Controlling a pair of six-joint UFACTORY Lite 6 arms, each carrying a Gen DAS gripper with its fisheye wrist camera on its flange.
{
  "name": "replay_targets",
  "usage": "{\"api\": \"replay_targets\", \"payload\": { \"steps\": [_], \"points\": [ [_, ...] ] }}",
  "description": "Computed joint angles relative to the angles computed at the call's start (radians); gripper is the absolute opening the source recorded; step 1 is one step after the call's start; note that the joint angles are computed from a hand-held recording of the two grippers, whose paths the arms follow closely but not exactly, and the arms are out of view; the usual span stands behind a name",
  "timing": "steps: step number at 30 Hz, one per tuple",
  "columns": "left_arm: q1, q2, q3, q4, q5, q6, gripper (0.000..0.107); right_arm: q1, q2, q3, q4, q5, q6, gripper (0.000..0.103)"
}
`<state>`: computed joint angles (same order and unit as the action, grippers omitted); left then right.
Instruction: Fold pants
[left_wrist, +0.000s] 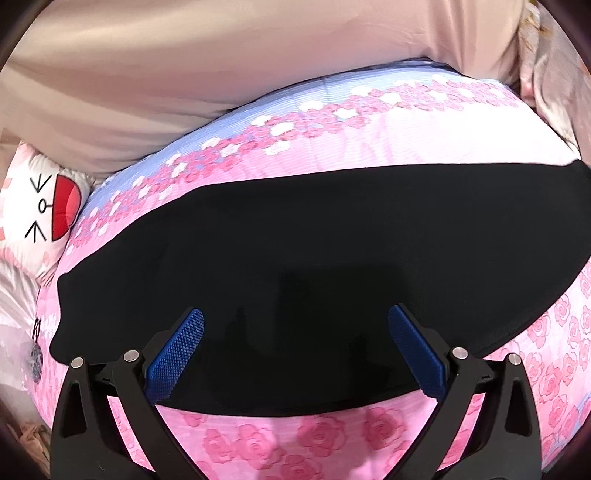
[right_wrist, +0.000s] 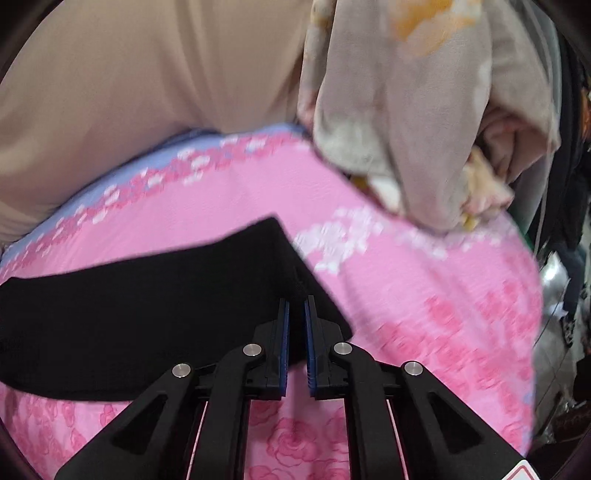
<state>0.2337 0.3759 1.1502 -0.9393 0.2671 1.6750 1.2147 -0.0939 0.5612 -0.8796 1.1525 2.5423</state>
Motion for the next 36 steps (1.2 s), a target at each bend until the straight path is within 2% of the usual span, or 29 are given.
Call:
{"api": "replay_targets", "payload": {
  "steps": [1,3,5,6,8,10,11,14,15,16,18,21,22,23,24,25,26,30,33,34,36],
  "points": [
    [0.012,0.01,0.017,0.008,0.01,-0.012,0.098,-0.012,-0.035,-0.031,-0.004,-0.024,0.001,0.007],
    [0.022,0.028,0.038,0.016,0.017,-0.026,0.098,-0.099,-0.01,-0.092,-0.028,-0.172,0.004,0.008],
    [0.025,0.049,0.058,0.048,0.019,-0.063,0.098,-0.095,-0.019,-0.129,-0.054,-0.21,0.083,0.01],
    [0.027,0.054,0.062,0.059,0.018,-0.074,0.098,-0.056,-0.063,-0.126,-0.032,-0.166,0.107,0.015],
    [0.034,0.056,0.062,0.055,0.017,-0.062,0.098,0.043,-0.043,-0.04,0.035,0.006,0.103,0.02],
    [0.038,0.057,0.06,0.029,0.021,-0.029,0.098,0.055,-0.007,0.027,0.036,0.055,0.058,0.022],
    [0.037,0.062,0.062,0.028,0.021,-0.028,0.098,0.035,-0.005,0.039,0.014,0.035,0.033,0.022],
    [0.027,0.08,0.076,0.062,0.028,-0.074,0.098,-0.119,0.041,0.025,-0.063,-0.161,-0.048,0.021],
    [0.026,0.079,0.076,0.065,0.038,-0.077,0.098,-0.187,0.09,0.001,-0.075,-0.239,-0.05,0.018],
    [0.027,0.075,0.071,0.055,0.04,-0.065,0.098,-0.214,0.097,-0.027,-0.082,-0.276,-0.029,0.006],
    [0.029,0.059,0.051,-0.003,0.025,0.006,0.098,-0.161,0.028,-0.049,-0.068,-0.223,0.069,0.006],
    [0.034,0.053,0.05,-0.053,0.012,0.058,0.098,-0.057,0.057,0.063,0.017,-0.057,0.041,0.016],
    [0.04,0.057,0.059,-0.065,0.026,0.067,0.098,-0.038,0.075,0.094,0.028,-0.033,0.029,0.017],
    [0.04,0.063,0.067,-0.067,0.028,0.068,0.098,-0.027,0.09,0.118,0.032,-0.023,0.024,0.017],
    [0.036,0.07,0.074,-0.066,0.021,0.063,0.098,-0.015,0.108,0.149,0.043,-0.021,0.017,0.022],
    [0.034,0.076,0.081,-0.07,0.019,0.064,0.098,-0.006,0.127,0.173,0.06,-0.023,0.016,0.033],
    [0.033,0.082,0.087,-0.073,0.02,0.063,0.098,-0.002,0.153,0.193,0.07,-0.024,0.024,0.036],
    [0.039,0.111,0.124,-0.037,0.046,0.019,0.098,0.022,0.194,0.199,0.101,-0.059,0.093,0.04],
    [0.051,0.132,0.145,-0.046,0.055,0.038,0.098,0.043,0.203,0.187,0.125,-0.062,0.134,0.058],
    [0.057,0.141,0.155,-0.044,0.063,0.041,0.098,0.049,0.207,0.193,0.142,-0.049,0.129,0.061],
    [0.073,0.161,0.179,-0.037,0.077,0.037,0.098,0.063,0.186,0.18,0.17,-0.026,0.135,0.062]
  ]
}}
